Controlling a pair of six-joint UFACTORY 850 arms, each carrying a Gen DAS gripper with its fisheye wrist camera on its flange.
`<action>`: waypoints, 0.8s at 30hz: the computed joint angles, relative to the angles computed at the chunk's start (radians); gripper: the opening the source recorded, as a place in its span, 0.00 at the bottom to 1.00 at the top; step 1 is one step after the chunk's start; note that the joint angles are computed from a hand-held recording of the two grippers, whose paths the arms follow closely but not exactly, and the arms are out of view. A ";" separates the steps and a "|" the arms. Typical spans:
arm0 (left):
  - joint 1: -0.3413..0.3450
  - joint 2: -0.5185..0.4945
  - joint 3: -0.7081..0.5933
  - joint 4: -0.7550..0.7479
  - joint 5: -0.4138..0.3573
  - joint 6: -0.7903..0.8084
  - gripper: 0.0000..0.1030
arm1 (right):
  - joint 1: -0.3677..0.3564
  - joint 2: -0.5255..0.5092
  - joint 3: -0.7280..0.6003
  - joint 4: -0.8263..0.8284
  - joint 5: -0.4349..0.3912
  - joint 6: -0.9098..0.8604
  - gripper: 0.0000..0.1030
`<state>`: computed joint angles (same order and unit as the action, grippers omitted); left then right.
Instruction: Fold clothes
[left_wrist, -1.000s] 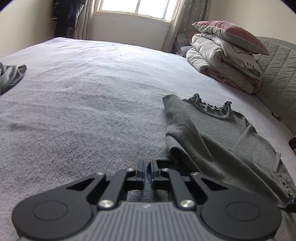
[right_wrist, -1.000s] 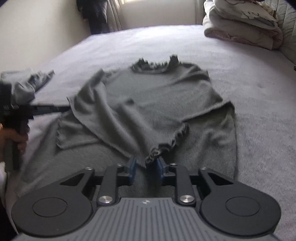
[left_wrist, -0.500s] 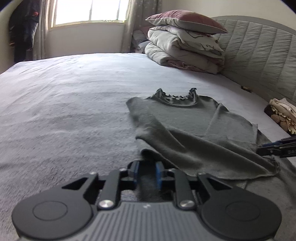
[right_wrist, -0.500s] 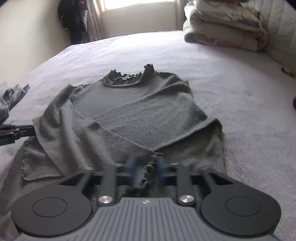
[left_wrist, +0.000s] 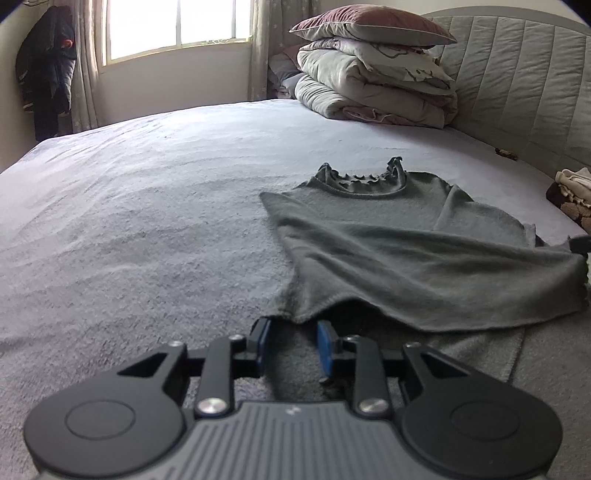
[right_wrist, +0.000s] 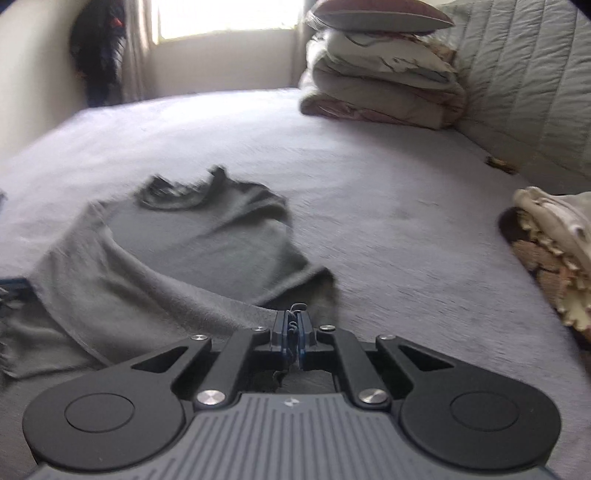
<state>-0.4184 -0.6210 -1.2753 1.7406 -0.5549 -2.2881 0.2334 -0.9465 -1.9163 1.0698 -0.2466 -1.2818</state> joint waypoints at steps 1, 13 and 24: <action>-0.001 0.001 -0.001 -0.012 -0.003 0.009 0.27 | 0.003 -0.004 -0.004 -0.072 0.022 0.058 0.05; 0.028 0.041 0.027 0.056 0.042 -0.175 0.38 | -0.043 0.012 0.022 0.136 -0.281 -0.272 0.35; 0.033 -0.005 -0.002 0.054 0.024 -0.291 0.11 | -0.018 0.041 0.109 0.066 -0.240 -0.621 0.03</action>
